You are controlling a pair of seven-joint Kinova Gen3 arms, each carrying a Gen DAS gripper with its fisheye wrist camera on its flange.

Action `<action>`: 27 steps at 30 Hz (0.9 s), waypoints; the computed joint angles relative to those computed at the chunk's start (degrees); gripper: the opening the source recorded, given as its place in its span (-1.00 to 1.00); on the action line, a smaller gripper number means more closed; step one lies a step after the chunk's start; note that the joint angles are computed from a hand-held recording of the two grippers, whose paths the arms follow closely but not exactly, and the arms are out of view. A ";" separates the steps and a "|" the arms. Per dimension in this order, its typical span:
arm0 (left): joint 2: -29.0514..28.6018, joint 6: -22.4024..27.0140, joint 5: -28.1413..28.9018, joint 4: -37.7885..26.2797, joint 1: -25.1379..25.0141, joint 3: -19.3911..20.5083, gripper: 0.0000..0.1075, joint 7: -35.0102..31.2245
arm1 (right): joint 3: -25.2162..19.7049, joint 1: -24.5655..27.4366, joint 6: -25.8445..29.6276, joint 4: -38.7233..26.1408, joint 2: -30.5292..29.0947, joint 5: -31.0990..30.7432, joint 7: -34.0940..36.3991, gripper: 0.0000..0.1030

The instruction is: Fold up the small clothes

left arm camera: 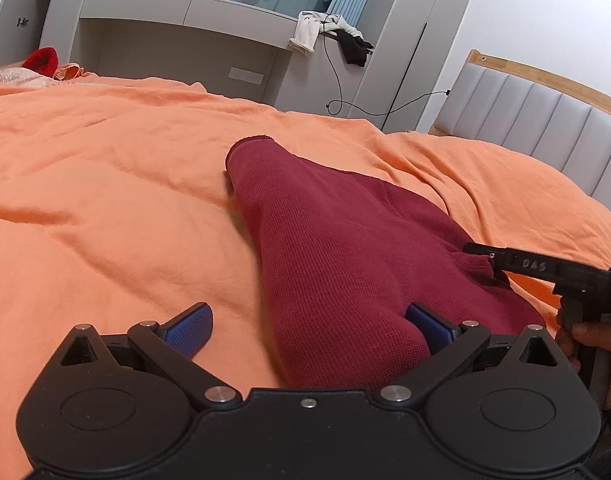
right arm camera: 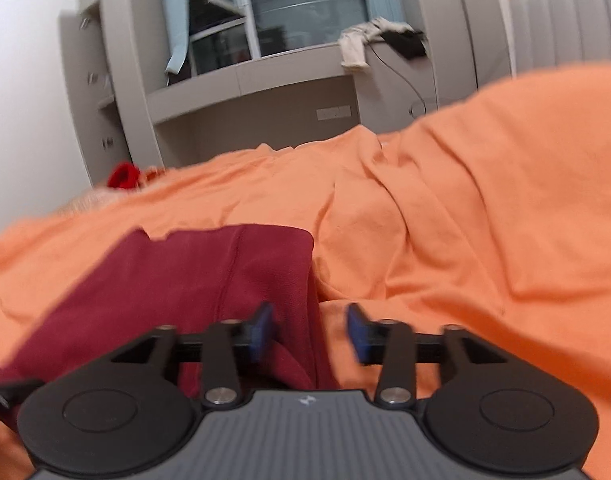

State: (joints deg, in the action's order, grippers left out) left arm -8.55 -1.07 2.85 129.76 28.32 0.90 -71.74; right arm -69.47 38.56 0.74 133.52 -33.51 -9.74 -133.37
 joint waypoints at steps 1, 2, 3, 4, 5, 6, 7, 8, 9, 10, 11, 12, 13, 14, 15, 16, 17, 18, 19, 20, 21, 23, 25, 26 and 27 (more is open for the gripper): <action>0.00 0.00 -0.02 0.00 0.00 0.00 0.91 0.02 | 1.93 -2.23 -1.79 1.23 1.95 -0.46 -0.40 0.18; -0.11 0.06 0.03 -0.01 -0.87 0.82 0.91 -0.03 | 3.79 -4.48 -3.78 2.43 4.14 -0.97 -0.90 0.24; -0.20 0.12 0.09 -0.02 -1.43 1.34 0.91 -0.07 | 5.67 -6.70 -5.67 3.55 6.21 -1.49 -1.35 0.31; -0.26 0.17 0.12 -0.05 -1.59 1.46 0.91 -0.10 | 7.39 -8.67 -7.23 4.50 8.00 -2.06 -1.66 0.35; -0.30 0.21 0.18 -0.06 -1.86 1.69 0.91 -0.15 | 8.94 -10.26 -8.62 5.28 9.67 -2.56 -1.57 0.39; -0.30 0.21 0.21 -0.06 -1.86 1.69 0.91 -0.18 | 9.55 -11.08 -10.03 5.93 10.94 -3.24 -1.59 0.40; -0.31 0.18 0.23 -0.07 -2.16 1.94 0.91 -0.26 | 9.09 -11.10 -11.01 6.02 12.30 -4.34 -0.99 0.41; -0.32 0.20 0.25 -0.09 -2.25 1.99 0.91 -0.31 | 9.19 -11.22 -11.49 6.08 13.21 -4.99 -0.43 0.42; -0.34 0.20 0.34 -0.07 -2.57 2.35 0.91 -0.33 | 9.48 -11.58 -11.72 6.18 13.89 -5.60 0.19 0.45; -0.34 0.20 0.37 -0.07 -2.57 2.35 0.91 -0.35 | 9.39 -11.67 -11.99 6.23 14.36 -6.30 0.84 0.46; -0.33 0.16 0.41 -0.05 -2.58 2.38 0.91 -0.38 | 9.43 -11.91 -12.19 6.29 14.85 -6.96 1.48 0.48; -0.33 0.16 0.42 -0.05 -2.58 2.38 0.91 -0.39 | 9.24 -11.81 -12.40 6.23 15.55 -7.60 2.25 0.50; -0.33 0.14 0.45 -0.04 -2.64 2.43 0.91 -0.41 | 8.54 -11.34 -12.57 6.12 16.03 -8.43 3.02 0.52; -0.32 0.16 0.45 -0.06 -2.61 2.40 0.91 -0.43 | 6.79 -10.15 -12.33 5.74 15.81 -9.82 3.70 0.55; -0.32 0.11 0.49 -0.02 -2.78 2.58 0.91 -0.45 | 6.08 -9.65 -12.44 5.63 16.07 -10.64 4.50 0.57; -0.32 0.11 0.49 -0.02 -2.78 2.58 0.91 -0.45 | 5.20 -9.04 -12.51 5.47 16.17 -11.57 5.28 0.58; -0.32 0.11 0.53 -0.02 -2.89 2.69 0.91 -0.45 | 4.94 -9.02 -12.64 5.48 16.28 -12.31 5.99 0.61; -0.32 0.11 0.53 -0.02 -2.89 2.69 0.91 -0.45 | 4.81 -9.12 -12.84 5.46 16.54 -12.94 6.75 0.65; -0.32 0.10 0.54 -0.02 -2.89 2.69 0.91 -0.46 | 4.79 -9.32 -13.01 5.47 16.74 -13.54 7.50 0.66; -0.30 0.09 0.52 -0.04 -2.79 2.56 0.91 -0.47 | 4.60 -9.34 -13.03 5.40 16.82 -14.19 8.31 0.69; -0.29 0.04 0.55 0.00 -2.93 2.73 0.91 -0.46 | 4.18 -9.07 -12.96 5.27 16.77 -14.89 9.21 0.70; -0.49 -0.01 0.82 0.15 -4.40 4.32 0.91 -0.42 | 2.90 -7.85 -12.19 4.82 15.89 -16.34 10.80 0.70; -0.52 -0.14 0.90 0.20 -4.74 4.66 0.91 -0.38 | 2.28 -7.25 -11.66 4.57 15.00 -16.82 11.27 0.67; -0.55 -0.08 1.03 0.19 -5.41 5.31 0.91 -0.34 | 2.20 -7.12 -11.44 4.47 14.70 -16.74 11.32 0.57; -0.54 -0.07 1.03 0.18 -5.46 5.36 0.91 -0.35 | 2.15 -7.28 -11.89 4.53 14.81 -16.48 11.24 0.43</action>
State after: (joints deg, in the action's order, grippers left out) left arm -9.09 -1.14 3.88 129.95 22.87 6.26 -72.09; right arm -67.31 31.27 -11.15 138.05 -18.70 -26.21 -122.12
